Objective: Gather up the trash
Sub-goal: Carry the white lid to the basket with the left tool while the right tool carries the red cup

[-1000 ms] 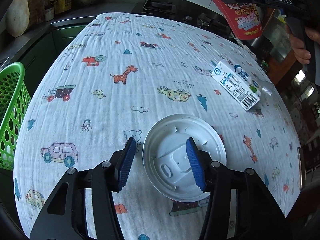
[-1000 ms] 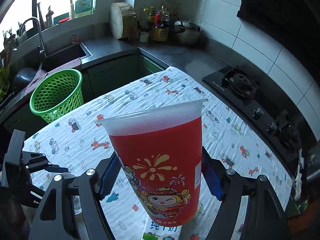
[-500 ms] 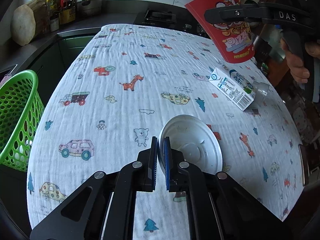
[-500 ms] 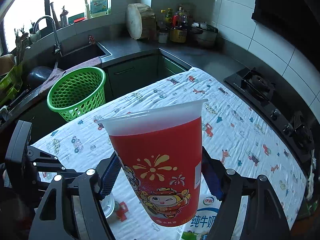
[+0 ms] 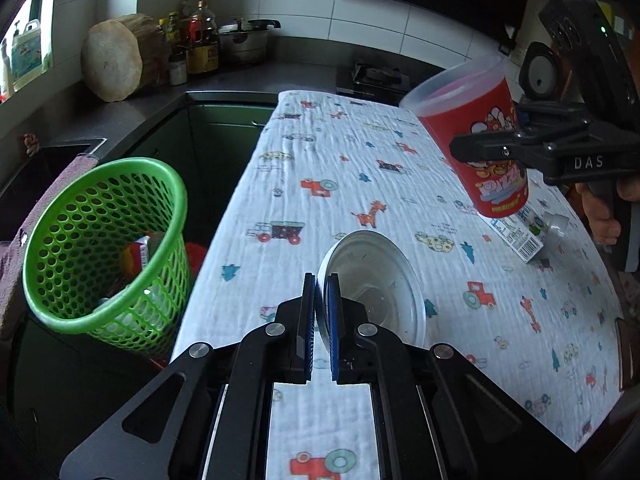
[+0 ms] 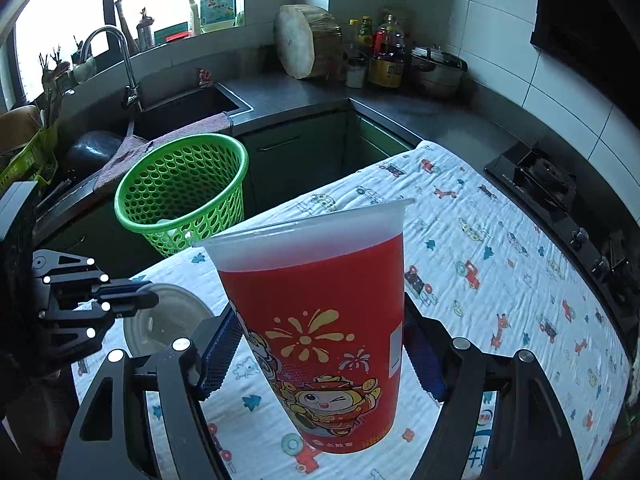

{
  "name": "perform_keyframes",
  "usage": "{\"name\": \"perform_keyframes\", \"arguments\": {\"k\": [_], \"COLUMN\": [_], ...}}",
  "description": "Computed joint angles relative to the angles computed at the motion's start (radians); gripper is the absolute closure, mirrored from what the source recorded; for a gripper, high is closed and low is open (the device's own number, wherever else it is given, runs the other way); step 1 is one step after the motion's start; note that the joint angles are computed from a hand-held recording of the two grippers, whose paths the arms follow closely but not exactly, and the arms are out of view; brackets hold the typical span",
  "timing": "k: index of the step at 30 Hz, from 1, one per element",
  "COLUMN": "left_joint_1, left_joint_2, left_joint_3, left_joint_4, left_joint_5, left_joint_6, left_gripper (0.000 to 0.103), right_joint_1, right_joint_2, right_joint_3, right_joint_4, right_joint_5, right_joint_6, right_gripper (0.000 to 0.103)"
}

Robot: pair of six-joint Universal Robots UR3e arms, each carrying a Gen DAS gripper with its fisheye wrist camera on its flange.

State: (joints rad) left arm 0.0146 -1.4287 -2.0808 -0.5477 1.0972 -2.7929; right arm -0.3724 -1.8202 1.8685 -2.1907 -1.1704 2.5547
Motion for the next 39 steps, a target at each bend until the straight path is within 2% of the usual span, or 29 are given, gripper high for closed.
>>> {"name": "perform_keyframes", "arguments": {"k": [4,10,17,23,32,39], "left_joint_1": [0.095,0.19,0.223,0.225,0.26,0.282], "left_joint_2": [-0.007,-0.103,-0.251,-0.355,-0.425,-0.436], "left_joint_3": [0.047,0.16,0.294,0.352,0.375,0.361], "left_joint_4": [-0.011,0.018,0.066,0.094,0.076,0.086], "left_joint_5": [0.002,0.053,0.15,0.223,0.235,0.236], "left_joint_6": [0.02,0.023,-0.012,-0.002,-0.021,-0.026], "left_gripper": [0.098,0.098,0.098,0.098,0.098,0.097], "right_joint_1": [0.088,0.208,0.309,0.373,0.452,0.513], "right_joint_2": [0.086,0.235,0.404,0.537,0.681,0.84], "right_joint_3": [-0.047,-0.148,-0.295,-0.431,-0.603,-0.807], "right_joint_4": [-0.051,-0.122,-0.17,-0.176,-0.173,-0.143], "right_joint_5": [-0.027,-0.06,-0.081,-0.093,-0.107,-0.101], "right_joint_6": [0.067,0.159,0.254,0.317,0.407,0.508], "right_gripper": [0.031,0.031,0.031,0.031,0.031,0.031]}}
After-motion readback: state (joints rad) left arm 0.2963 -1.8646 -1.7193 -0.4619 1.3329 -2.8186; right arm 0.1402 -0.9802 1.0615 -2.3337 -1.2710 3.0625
